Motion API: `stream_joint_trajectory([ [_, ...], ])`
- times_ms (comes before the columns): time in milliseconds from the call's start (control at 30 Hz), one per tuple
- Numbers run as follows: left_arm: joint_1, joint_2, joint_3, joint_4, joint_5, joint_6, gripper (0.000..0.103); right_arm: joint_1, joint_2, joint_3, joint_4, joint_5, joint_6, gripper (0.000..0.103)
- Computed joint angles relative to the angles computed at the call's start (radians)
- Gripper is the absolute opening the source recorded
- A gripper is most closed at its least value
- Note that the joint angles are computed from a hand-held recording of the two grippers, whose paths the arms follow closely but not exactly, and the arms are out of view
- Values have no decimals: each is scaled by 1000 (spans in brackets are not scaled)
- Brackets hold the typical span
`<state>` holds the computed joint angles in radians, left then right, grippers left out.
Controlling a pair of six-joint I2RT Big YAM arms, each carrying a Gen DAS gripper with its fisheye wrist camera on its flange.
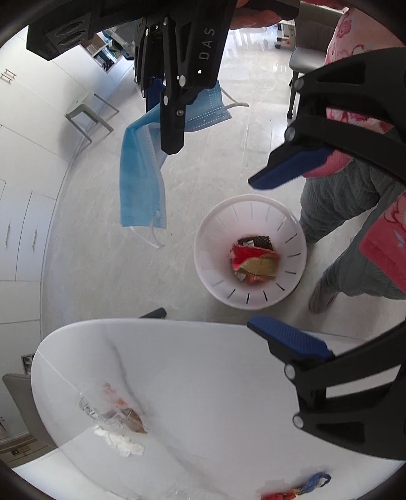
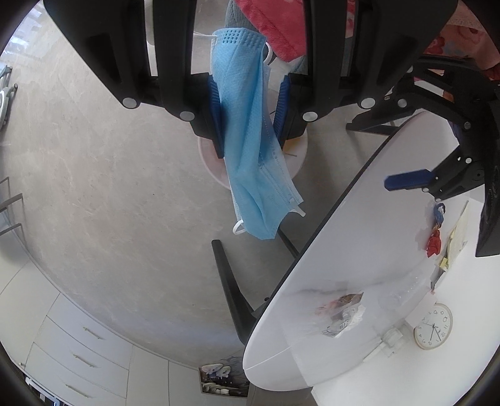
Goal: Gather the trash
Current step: 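Move both tools over the white bin and release the cardboard, then open the right tool over the white bin to drop the blue mask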
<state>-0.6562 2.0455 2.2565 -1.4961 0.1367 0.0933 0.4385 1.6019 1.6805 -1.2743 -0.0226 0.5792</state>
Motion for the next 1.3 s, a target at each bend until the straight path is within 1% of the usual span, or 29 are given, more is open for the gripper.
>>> stream_joint_trajectory([
  [167,10,-14,-4,1,-33,-16,87,7,5,-5,9,-13,-8,31],
  [267,16,-33,-19,3,-52,-39,91,19,11,-9,15,-21,-2,31],
  [500,49,-80,-77,21,-67,-57,92,52,50,-17,23,-46,8,31],
  [533,54,-85,-85,23,-69,-58,92,55,60,-16,22,-53,9,32],
  [567,60,-89,-92,25,-71,-59,92,61,72,-13,22,-60,13,41],
  [600,65,-93,-97,26,-75,-61,93,65,81,-9,21,-61,15,56],
  [633,71,-101,-110,31,-77,-62,95,70,89,-4,17,-56,17,63],
  [667,77,-109,-124,39,-77,-65,95,78,102,11,6,-40,23,74],
  [700,82,-117,-133,43,-76,-68,95,83,108,20,-1,-30,26,83],
  [800,99,-138,-160,56,-80,-73,95,94,128,56,-14,-13,34,91],
  [900,117,-159,-185,71,-83,-82,95,102,149,103,-34,17,36,96],
  [1067,151,-191,-223,90,-90,-103,95,107,190,185,-60,40,33,98],
  [1300,204,-220,-263,110,-95,-143,95,116,256,300,-101,50,18,100],
])
